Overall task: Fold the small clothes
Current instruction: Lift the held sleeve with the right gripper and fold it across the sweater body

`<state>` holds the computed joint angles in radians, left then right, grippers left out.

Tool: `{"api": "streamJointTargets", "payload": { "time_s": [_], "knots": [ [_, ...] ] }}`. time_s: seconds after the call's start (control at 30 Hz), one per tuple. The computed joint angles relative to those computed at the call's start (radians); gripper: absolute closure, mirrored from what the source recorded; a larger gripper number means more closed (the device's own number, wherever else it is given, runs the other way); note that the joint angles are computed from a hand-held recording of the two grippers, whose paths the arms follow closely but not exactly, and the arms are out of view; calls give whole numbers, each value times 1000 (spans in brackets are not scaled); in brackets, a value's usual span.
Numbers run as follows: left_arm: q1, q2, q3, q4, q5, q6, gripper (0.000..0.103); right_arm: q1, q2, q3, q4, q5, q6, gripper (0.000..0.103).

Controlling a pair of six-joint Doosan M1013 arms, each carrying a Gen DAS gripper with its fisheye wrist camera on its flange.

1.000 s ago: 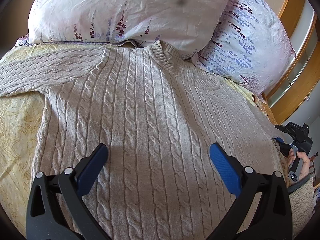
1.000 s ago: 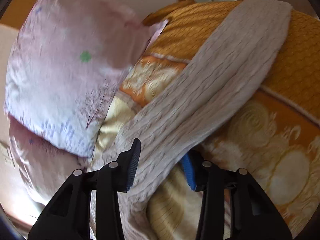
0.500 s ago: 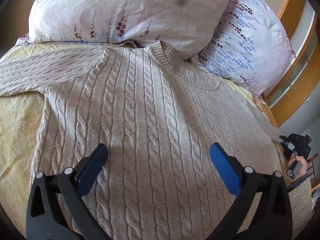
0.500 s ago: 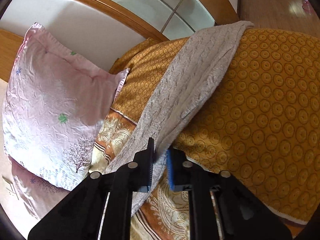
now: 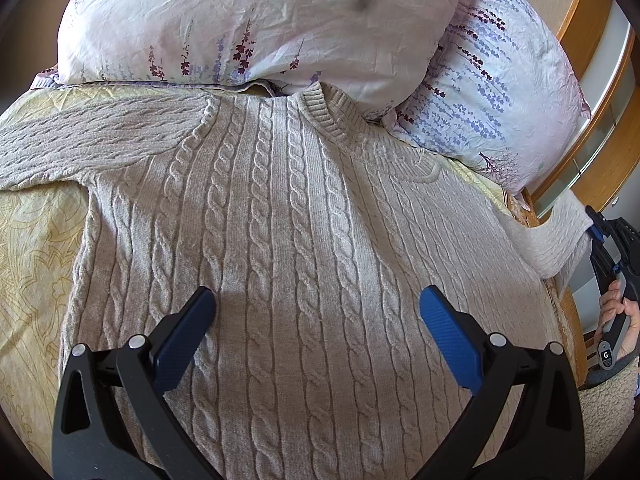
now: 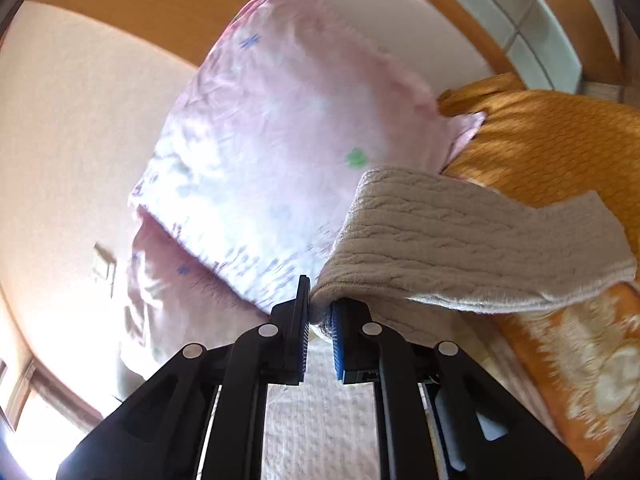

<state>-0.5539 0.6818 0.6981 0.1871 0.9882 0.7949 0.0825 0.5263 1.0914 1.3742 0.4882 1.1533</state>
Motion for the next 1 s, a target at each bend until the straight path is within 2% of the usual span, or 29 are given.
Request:
{"api": "streamJointTargets", "payload": {
  "time_s": [0.03,0.13,0.27,0.33,0.4,0.43,0.5,0.57,0.67,0.7,0.77,0.9,1.0],
  "knots": [
    [0,-1,2,0,-2,-2,2,11,13,-18,-4,35,0,93],
    [-1,-1,3,2,-3,-4,2,50,62,-91,-125,143,101,93],
    [-1,-3,4,0,-6,-7,2,105,139,-205,-404,293,321,93],
    [-1,-6,9,-2,-12,-11,2,125,157,-235,-507,352,398,92],
    [-1,-9,14,-5,-21,-15,2,128,157,-235,-534,390,440,89],
    [-1,-10,17,-6,-24,-17,2,122,152,-225,-507,404,439,83],
    [-1,-12,21,-8,-29,-20,2,105,136,-199,-429,434,414,59],
    [-2,-13,21,-7,-29,-21,2,98,99,-152,-416,407,408,48],
    [-2,-15,24,-7,-31,-23,2,86,23,-33,-401,249,379,48],
    [-2,-15,24,-7,-31,-24,2,81,-1,6,-425,182,413,48],
    [-3,-15,23,-6,-30,-25,2,65,-17,40,-485,107,527,51],
    [-2,-18,28,-9,-37,-28,2,40,-2,54,-531,67,731,56],
    [-2,-19,29,-10,-39,-29,2,34,10,58,-532,49,803,56]
  ]
}}
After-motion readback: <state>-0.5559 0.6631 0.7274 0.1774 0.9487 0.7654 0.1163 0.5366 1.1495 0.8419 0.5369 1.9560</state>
